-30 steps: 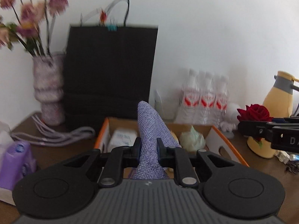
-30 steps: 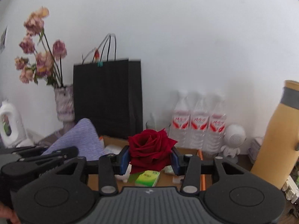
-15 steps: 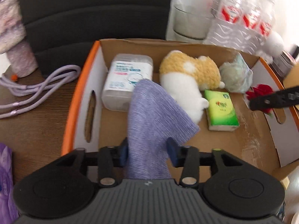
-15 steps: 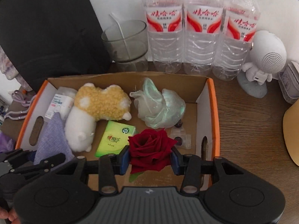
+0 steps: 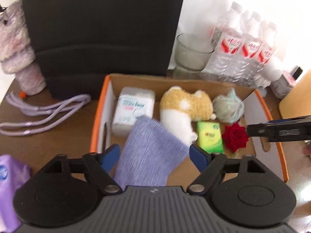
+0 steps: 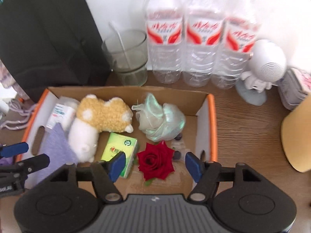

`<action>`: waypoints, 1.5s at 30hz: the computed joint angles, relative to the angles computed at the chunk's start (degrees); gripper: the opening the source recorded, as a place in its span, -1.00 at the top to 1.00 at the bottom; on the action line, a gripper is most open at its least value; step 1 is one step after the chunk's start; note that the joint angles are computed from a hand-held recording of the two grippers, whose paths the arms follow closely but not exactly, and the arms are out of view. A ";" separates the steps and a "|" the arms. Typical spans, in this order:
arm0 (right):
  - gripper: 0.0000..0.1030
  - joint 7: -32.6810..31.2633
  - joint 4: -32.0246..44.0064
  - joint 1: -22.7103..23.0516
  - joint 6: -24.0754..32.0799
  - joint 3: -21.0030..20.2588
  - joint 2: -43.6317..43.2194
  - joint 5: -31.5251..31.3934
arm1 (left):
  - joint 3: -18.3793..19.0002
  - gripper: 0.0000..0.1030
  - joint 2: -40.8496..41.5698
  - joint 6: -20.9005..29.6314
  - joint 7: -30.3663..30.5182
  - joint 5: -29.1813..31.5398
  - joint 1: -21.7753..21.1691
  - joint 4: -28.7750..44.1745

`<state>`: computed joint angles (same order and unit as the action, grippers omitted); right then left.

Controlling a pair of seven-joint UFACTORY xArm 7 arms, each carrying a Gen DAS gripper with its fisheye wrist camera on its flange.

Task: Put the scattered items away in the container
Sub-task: 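Carry pouch and rose into the cardboard box and open both tools, then withdraw both tools from the box back toward the table items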

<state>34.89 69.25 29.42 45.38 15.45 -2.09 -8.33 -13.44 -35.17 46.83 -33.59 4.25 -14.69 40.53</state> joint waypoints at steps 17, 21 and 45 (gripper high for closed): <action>-0.66 15.20 -22.40 -4.67 -16.29 11.87 -25.43 -7.89 | -16.05 -0.94 -28.43 -4.54 -18.71 10.16 -1.26 -13.60; -0.74 30.07 -31.85 -17.48 -33.08 24.35 -37.21 -19.53 | -23.96 -0.95 -37.69 -8.55 -26.05 14.37 -0.24 -19.03; -0.85 32.96 -40.42 7.05 -6.62 37.41 -71.13 -6.55 | -45.89 -1.00 -56.77 33.14 -33.61 2.88 -22.15 -5.66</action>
